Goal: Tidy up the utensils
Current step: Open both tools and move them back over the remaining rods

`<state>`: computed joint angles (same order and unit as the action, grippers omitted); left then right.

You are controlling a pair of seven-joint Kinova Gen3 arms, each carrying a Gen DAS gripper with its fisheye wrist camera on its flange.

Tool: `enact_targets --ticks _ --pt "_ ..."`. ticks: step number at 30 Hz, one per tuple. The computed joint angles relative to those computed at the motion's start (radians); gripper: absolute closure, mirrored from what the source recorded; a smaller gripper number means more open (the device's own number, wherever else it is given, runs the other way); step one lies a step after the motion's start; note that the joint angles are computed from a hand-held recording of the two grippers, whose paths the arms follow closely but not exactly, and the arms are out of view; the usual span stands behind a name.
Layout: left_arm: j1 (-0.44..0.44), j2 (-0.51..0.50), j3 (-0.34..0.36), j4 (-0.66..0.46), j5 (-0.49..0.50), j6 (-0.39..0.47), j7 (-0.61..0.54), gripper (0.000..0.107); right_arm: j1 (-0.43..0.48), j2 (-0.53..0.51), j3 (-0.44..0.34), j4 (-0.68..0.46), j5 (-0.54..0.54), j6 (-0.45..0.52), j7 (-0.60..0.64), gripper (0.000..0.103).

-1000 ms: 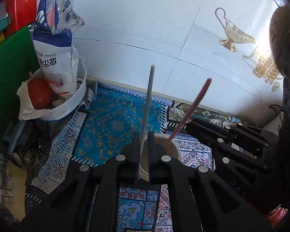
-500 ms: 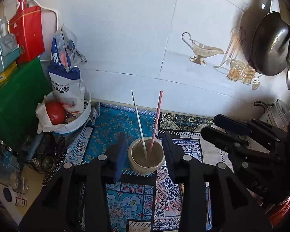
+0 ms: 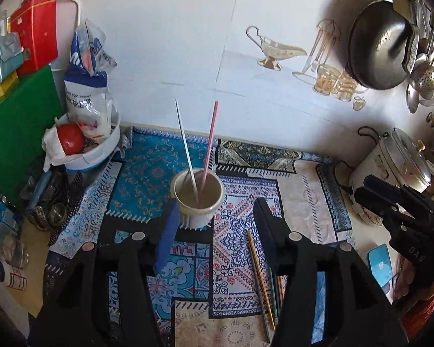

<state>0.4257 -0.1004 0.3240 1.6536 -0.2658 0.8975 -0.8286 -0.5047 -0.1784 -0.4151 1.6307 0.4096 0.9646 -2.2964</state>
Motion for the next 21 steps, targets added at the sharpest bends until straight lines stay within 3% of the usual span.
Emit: enact_targets --ticks 10,21 --pt "0.076 0.138 -0.025 0.053 0.134 -0.019 -0.110 0.056 0.034 -0.049 0.018 0.156 -0.085 0.109 -0.091 0.068" --pt "0.133 0.324 -0.060 0.064 0.300 -0.004 -0.241 0.056 0.025 -0.031 0.079 0.325 -0.279 0.021 -0.071 0.068"
